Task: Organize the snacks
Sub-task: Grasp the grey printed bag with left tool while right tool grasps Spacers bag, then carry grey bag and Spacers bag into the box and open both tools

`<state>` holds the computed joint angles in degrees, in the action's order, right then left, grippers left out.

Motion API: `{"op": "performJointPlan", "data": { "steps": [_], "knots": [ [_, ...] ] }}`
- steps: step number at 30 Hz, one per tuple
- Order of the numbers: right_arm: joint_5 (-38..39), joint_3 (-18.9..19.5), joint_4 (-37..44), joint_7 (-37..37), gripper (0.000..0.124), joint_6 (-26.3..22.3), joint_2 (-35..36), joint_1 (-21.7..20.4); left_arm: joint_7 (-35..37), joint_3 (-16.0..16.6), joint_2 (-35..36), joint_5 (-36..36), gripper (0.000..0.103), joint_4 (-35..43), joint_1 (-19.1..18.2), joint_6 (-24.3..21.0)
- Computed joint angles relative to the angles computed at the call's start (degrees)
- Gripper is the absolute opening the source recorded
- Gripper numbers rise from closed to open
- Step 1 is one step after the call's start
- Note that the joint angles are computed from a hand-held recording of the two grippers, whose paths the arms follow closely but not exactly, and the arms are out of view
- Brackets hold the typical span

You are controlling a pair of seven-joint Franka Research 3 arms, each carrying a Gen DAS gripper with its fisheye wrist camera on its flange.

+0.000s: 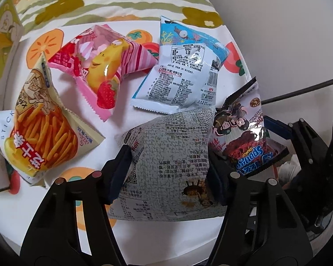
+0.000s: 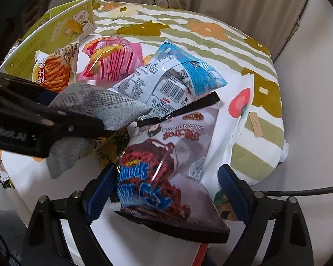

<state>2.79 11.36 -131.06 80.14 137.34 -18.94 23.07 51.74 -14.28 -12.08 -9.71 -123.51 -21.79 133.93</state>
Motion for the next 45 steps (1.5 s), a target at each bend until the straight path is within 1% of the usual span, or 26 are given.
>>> {"op": "performJointPlan", "data": {
  "steps": [2, 4, 6, 7, 9, 12, 17, 23, 27, 31, 36, 40, 45],
  "knots": [
    [-0.43, 0.21, 0.2, -0.12, 0.087, 0.14, 0.42, 0.04, 0.16, 0.04, -0.27, -0.27, 0.06, -0.33, -0.11, 0.26],
    [0.15, 0.0, 0.86, -0.81, 0.071, -0.84, 1.25, 0.45, 0.18, -0.01, -0.69, -0.19, 0.06, -0.64, -0.21, 0.29],
    [-0.06, 0.05, 0.91, -0.65, 0.069, -1.21, 1.56, 0.44, 0.01, -0.09, -0.73, -0.05, 0.06, -0.59, -0.3, 0.29],
    [0.25, -0.09, 0.64, -0.9, 0.064, -0.81, 1.32, 0.6, -0.08, -0.12, -0.84, -0.06, 0.06, -0.64, -0.36, 0.41],
    [0.43, -0.15, 0.54, -0.84, 0.061, -1.07, 0.98, 0.61, -0.03, -0.05, -1.07, -0.33, 0.06, -0.8, -0.51, 0.79],
    [1.18, -0.27, 0.51, -0.25, 0.058, -1.84, 0.26, 0.63, -0.08, -0.01, -1.9, -0.79, 0.06, -1.07, -0.78, 1.46],
    [2.45, -0.18, -0.03, 1.31, 0.057, -2.69, -2.08, 0.57, -0.41, 0.1, -4.37, -0.86, 0.06, -1.74, -1.36, 2.18],
    [1.08, 1.16, 0.9, 5.87, 0.057, -4.02, -4.44, -0.4, -0.4, 0.6, -8.79, 0.39, 0.06, -2.13, -1.77, 2.12],
    [0.05, 2.32, 2.68, 8.71, 0.057, -4.49, -5.34, -0.51, -0.25, 1.31, -13.23, 2.49, 0.06, -2.78, -1.29, 1.26],
    [-1.14, 3.79, 5.16, 12.56, 0.057, -3.72, -5.76, -0.31, 0.9, 2.15, -18.15, 5.73, 0.06, -3.15, -0.21, -1.29],
    [-2.69, 6.04, 9.77, 18.25, 0.057, -2.58, -4.01, 0.45, 3.71, 4.6, -24.23, 7.65, 0.06, -4.49, 1.12, -3.97],
    [-5.38, 8.13, 14.52, 22.79, 0.057, -1.78, -0.92, 1.55, 6.61, 7.06, -28.77, 8.78, 0.06, -5.75, 2.94, -6.0],
    [-11.28, 10.41, 23.93, 29.18, 0.057, -1.91, 7.0, 3.96, 11.33, 11.2, -33.71, 9.7, 0.06, -7.62, 6.16, -8.38]
  ]
}}
